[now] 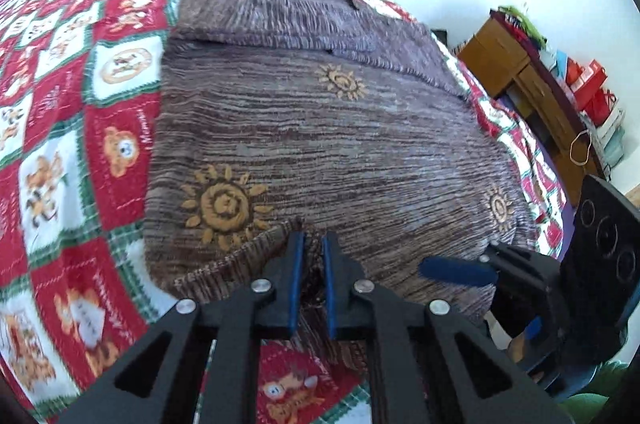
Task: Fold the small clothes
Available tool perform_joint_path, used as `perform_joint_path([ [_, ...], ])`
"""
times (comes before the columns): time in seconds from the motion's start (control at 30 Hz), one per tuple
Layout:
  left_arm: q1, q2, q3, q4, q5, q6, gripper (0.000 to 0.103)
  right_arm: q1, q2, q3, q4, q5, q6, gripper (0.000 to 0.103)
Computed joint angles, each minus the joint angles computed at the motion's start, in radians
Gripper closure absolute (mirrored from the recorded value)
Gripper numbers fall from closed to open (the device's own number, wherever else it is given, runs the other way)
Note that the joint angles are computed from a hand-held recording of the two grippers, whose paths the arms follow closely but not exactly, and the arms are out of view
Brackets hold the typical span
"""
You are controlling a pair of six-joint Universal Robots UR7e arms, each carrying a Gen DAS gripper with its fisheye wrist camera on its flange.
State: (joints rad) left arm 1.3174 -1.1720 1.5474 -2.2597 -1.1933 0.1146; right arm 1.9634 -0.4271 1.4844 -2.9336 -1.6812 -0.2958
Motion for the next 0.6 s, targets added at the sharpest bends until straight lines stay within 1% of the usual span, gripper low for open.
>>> perform_joint_path([
  [0.07,0.007,0.015,-0.037,0.07,-0.007,-0.007,0.09,0.002,0.028,-0.04,0.039,0.003,-0.004,0.039],
  [0.1,0.01,0.019,-0.053,0.095,-0.016,-0.01,0.087,-0.001,0.042,-0.06,0.061,0.013,-0.001,0.039],
  [0.17,0.018,0.016,-0.089,0.162,-0.044,-0.006,0.075,-0.005,0.064,-0.089,0.088,0.018,0.012,0.039],
  [0.23,0.018,0.008,-0.108,0.199,-0.041,0.017,0.043,-0.011,0.079,-0.101,0.079,0.023,0.013,0.057],
  [0.27,0.017,-0.004,-0.104,0.194,-0.036,0.043,0.037,-0.014,0.085,-0.111,0.091,0.024,0.021,0.078],
  [0.3,0.016,-0.014,-0.099,0.184,-0.034,0.073,0.031,-0.018,0.092,-0.124,0.112,0.033,0.031,0.086],
  [0.33,0.013,-0.031,-0.091,0.179,-0.033,0.118,0.031,-0.021,0.093,-0.125,0.115,0.034,0.037,0.087],
  [0.4,0.009,-0.044,-0.09,0.186,-0.026,0.18,0.031,-0.024,0.093,-0.12,0.093,0.032,0.038,0.098],
  [0.47,-0.001,-0.058,-0.074,0.178,-0.011,0.288,0.031,-0.025,0.087,-0.115,0.085,0.042,0.029,0.098],
  [0.53,-0.012,-0.05,-0.072,0.174,0.013,0.385,0.031,-0.024,0.079,-0.112,0.079,0.054,0.011,0.098],
  [0.57,-0.019,-0.04,-0.077,0.191,0.023,0.447,0.031,-0.022,0.075,-0.113,0.078,0.056,-0.002,0.098],
  [0.6,-0.021,-0.026,-0.095,0.216,0.021,0.483,0.031,-0.02,0.071,-0.116,0.078,0.051,-0.015,0.098],
])
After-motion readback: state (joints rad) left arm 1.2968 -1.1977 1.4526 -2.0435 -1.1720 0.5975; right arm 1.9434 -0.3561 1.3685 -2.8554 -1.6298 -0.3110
